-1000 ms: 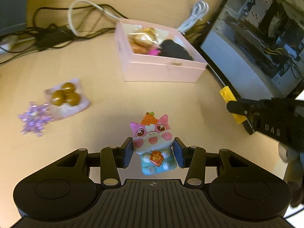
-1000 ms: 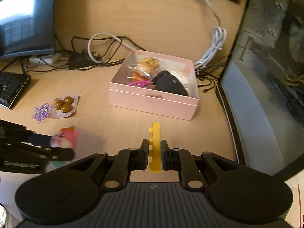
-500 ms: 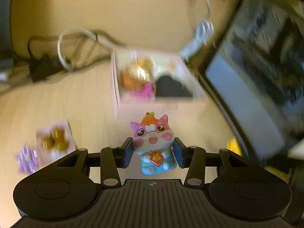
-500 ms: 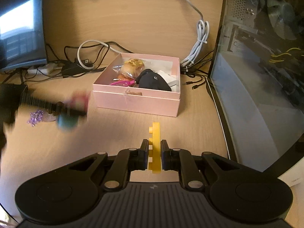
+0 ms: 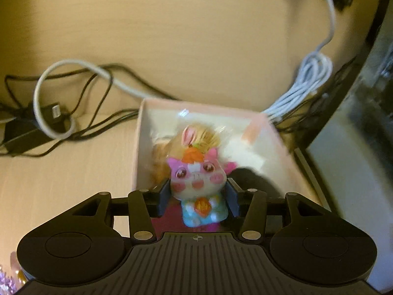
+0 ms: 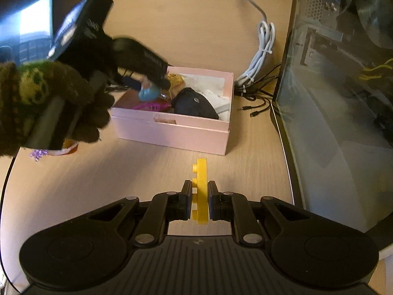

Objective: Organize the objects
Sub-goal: 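Lower the figurine into the pink box with the left gripper while the right gripper drops the block in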

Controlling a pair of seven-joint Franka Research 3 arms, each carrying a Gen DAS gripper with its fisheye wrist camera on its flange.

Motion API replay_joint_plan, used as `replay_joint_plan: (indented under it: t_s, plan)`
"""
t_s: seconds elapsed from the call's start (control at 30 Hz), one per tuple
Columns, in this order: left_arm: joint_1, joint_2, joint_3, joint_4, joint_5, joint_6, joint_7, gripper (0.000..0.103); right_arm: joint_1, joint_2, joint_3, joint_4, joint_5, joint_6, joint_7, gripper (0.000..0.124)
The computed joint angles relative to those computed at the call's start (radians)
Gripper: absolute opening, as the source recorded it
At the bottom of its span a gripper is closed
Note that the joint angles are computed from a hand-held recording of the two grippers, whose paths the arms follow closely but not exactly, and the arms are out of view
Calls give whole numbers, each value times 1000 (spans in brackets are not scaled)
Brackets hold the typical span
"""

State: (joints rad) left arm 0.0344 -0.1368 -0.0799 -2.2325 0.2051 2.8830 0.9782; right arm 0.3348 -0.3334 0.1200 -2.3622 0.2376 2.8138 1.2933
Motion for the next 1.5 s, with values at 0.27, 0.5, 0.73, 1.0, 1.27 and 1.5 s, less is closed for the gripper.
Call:
replay_joint_plan:
  t_s: [0.27,0.5,0.73,1.0,1.27,1.5]
  plan:
    - [22,-71,-20,-59,96,-5,-80,52,16,56,-22,36,48,-5,-46,12]
    - [-44,-133,37,-77,-26,-27,34,52,14,135,-16,135,47,-1,-61,12]
    - [-54,-270,62,-205,-68,23,107,52,7,236,3,272,8,50,2,13]
    - [-14,-476,16,-368,-41,-157,55,52,76,532,-61,687,-319,37,377,38]
    - [-5,-562,33,-401,-12,-218,30,52,77,511,-46,641,-234,5,325,84]
    - [-21,-576,62,-416,-23,-224,73,52,77,390,-25,427,-231,73,271,103]
